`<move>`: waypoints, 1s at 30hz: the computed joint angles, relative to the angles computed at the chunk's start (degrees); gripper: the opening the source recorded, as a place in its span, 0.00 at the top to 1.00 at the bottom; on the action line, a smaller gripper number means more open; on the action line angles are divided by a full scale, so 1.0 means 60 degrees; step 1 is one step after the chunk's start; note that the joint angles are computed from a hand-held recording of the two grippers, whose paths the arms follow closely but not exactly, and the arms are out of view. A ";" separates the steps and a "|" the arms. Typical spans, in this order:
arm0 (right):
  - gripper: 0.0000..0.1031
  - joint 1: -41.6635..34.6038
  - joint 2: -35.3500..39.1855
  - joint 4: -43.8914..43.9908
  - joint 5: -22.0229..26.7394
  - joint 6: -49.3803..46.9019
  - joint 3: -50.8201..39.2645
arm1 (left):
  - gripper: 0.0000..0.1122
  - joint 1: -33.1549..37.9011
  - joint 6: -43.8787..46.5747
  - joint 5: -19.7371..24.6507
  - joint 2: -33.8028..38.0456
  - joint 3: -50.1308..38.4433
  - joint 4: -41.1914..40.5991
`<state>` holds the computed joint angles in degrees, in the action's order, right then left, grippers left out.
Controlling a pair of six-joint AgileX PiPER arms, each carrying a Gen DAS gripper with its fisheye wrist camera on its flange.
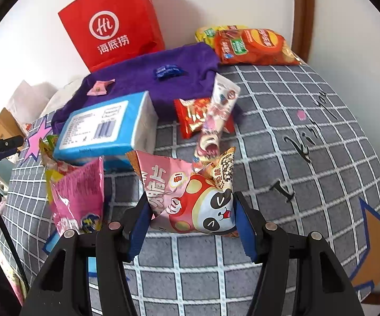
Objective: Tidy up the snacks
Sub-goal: 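Grasp the yellow chip bag with the left tool while the right tool grasps the panda-print pink bag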
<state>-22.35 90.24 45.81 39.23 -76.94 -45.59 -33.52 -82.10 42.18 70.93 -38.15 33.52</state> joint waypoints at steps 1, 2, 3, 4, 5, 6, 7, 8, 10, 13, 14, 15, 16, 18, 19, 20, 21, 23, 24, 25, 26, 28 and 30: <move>0.42 -0.0005 0.0019 -0.0052 -0.0033 0.0029 0.0023 | 0.41 0.0053 0.0040 -0.0233 0.0112 0.0099 -0.0005; 0.42 0.0021 0.0050 -0.0080 -0.0100 0.0048 0.0044 | 0.41 0.0101 0.0083 -0.0402 0.0181 0.0156 -0.0022; 0.42 0.0039 0.0082 -0.0115 -0.0185 0.0067 0.0068 | 0.41 0.0232 0.0197 -0.0757 0.0314 0.0248 -0.0079; 0.42 0.0104 0.0145 -0.0200 -0.0328 0.0157 0.0087 | 0.41 0.0354 0.0252 -0.1053 0.0436 0.0332 -0.0104; 0.42 0.0123 0.0187 -0.0274 -0.0406 0.0212 0.0099 | 0.41 0.0407 0.0210 -0.1224 0.0552 0.0357 -0.0079; 0.42 0.0148 0.0245 -0.0360 -0.0484 0.0275 0.0097 | 0.41 0.0533 0.0230 -0.1515 0.0704 0.0416 -0.0085; 0.42 0.0136 0.0289 -0.0413 -0.0522 0.0292 0.0091 | 0.41 0.0686 0.0339 -0.1820 0.0872 0.0463 -0.0151; 0.42 0.0149 0.0338 -0.0463 -0.0551 0.0332 0.0066 | 0.41 0.0821 0.0443 -0.2082 0.1024 0.0487 -0.0200; 0.42 0.0186 0.0449 -0.0553 -0.0585 0.0388 0.0000 | 0.41 0.1079 0.0580 -0.2622 0.1371 0.0489 -0.0138; 0.42 0.0208 0.0548 -0.0586 -0.0589 0.0441 -0.0091 | 0.41 0.1396 0.0759 -0.3079 0.1847 0.0409 -0.0118; 0.42 0.0221 0.0585 -0.0606 -0.0584 0.0463 -0.0138 | 0.41 0.1467 0.0612 -0.3138 0.1967 0.0400 0.0028; 0.42 0.0241 0.0608 -0.0622 -0.0590 0.0486 -0.0166 | 0.41 0.1568 0.0351 -0.3263 0.2107 0.0434 0.0306; 0.42 0.0272 0.0642 -0.0656 -0.0598 0.0537 -0.0210 | 0.41 0.1698 0.0279 -0.3500 0.2160 0.0520 0.0443; 0.42 0.0355 0.0708 -0.0723 -0.0655 0.0623 -0.0271 | 0.41 0.1983 0.0257 -0.4028 0.2185 0.0737 0.0590; 0.42 0.0396 0.0737 -0.0737 -0.0702 0.0638 -0.0289 | 0.41 0.2074 0.0210 -0.4218 0.2193 0.0817 0.0698; 0.42 0.0419 0.0760 -0.0747 -0.0721 0.0638 -0.0315 | 0.43 0.2136 0.0118 -0.4366 0.2219 0.0881 0.0861; 0.42 0.0452 0.0773 -0.0752 -0.0750 0.0638 -0.0329 | 0.46 0.2142 0.0011 -0.4399 0.2267 0.0908 0.1028; 0.42 0.0502 0.0795 -0.0737 -0.0812 0.0616 -0.0338 | 0.49 0.2114 -0.0365 -0.4409 0.2293 0.0985 0.1463; 0.42 0.0511 0.0791 -0.0738 -0.0813 0.0629 -0.0336 | 0.49 0.2164 -0.0347 -0.4552 0.2217 0.1086 0.1476; 0.42 0.0510 0.0802 -0.0749 -0.0793 0.0648 -0.0359 | 0.51 0.2200 -0.0256 -0.4607 0.2155 0.1144 0.1392; 0.42 0.0502 0.0804 -0.0762 -0.0769 0.0658 -0.0377 | 0.55 0.2194 -0.0258 -0.4594 0.2045 0.1217 0.1351; 0.42 0.0478 0.0764 -0.0785 -0.0729 0.0663 -0.0375 | 0.60 0.2249 -0.0232 -0.4626 0.1813 0.1345 0.1307; 0.42 0.0446 0.0739 -0.0740 -0.0634 0.0618 -0.0391 | 0.63 0.2199 0.0164 -0.4437 0.1536 0.1369 0.0906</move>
<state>-19.67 94.67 41.37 35.43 -73.23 -47.93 -20.32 -81.12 15.55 80.15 -29.94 38.96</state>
